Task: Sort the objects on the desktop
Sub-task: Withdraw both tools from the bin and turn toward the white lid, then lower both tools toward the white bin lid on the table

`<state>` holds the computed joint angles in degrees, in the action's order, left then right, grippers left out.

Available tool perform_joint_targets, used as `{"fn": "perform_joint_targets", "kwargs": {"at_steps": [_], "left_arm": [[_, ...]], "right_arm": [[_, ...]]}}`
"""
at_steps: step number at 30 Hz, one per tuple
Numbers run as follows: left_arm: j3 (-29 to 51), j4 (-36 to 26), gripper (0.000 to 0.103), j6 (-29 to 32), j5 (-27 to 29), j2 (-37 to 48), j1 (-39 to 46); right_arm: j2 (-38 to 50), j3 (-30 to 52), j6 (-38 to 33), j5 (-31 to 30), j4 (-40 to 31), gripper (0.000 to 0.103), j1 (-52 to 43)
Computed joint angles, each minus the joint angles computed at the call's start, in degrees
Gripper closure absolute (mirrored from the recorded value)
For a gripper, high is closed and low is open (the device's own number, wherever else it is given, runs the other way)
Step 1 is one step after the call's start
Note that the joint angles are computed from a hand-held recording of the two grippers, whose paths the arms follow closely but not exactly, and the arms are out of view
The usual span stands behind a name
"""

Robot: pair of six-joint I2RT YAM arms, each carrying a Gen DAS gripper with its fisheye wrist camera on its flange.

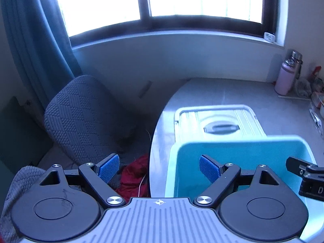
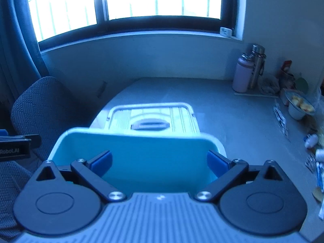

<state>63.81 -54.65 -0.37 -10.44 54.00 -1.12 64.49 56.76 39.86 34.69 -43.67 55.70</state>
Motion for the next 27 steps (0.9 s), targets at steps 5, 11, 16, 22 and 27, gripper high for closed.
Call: {"fn": "perform_joint_targets", "kwargs": {"at_steps": [5,11,16,22,27], "left_arm": [[4.5,2.4,0.015,-2.0,-1.6,9.2,-1.4],[8.1,3.5,0.015,0.2,-0.7,16.9,-1.1],[12.9,4.2,0.015,2.2,2.0,23.5,0.6],[18.8,5.4,0.015,2.7,3.1,31.4,1.5],[25.1,4.8,0.015,2.7,3.7,38.5,2.0]], "right_arm": [[2.3,1.5,-6.8,-5.6,3.8,0.003,-6.5],[6.2,3.9,-9.1,-11.3,5.1,0.003,-12.7],[8.8,6.0,-8.9,-11.9,4.6,0.003,-15.5],[13.0,9.1,-13.5,-13.9,6.3,0.003,-19.8],[17.4,12.5,-16.3,-17.1,7.4,0.003,-23.4]]}}
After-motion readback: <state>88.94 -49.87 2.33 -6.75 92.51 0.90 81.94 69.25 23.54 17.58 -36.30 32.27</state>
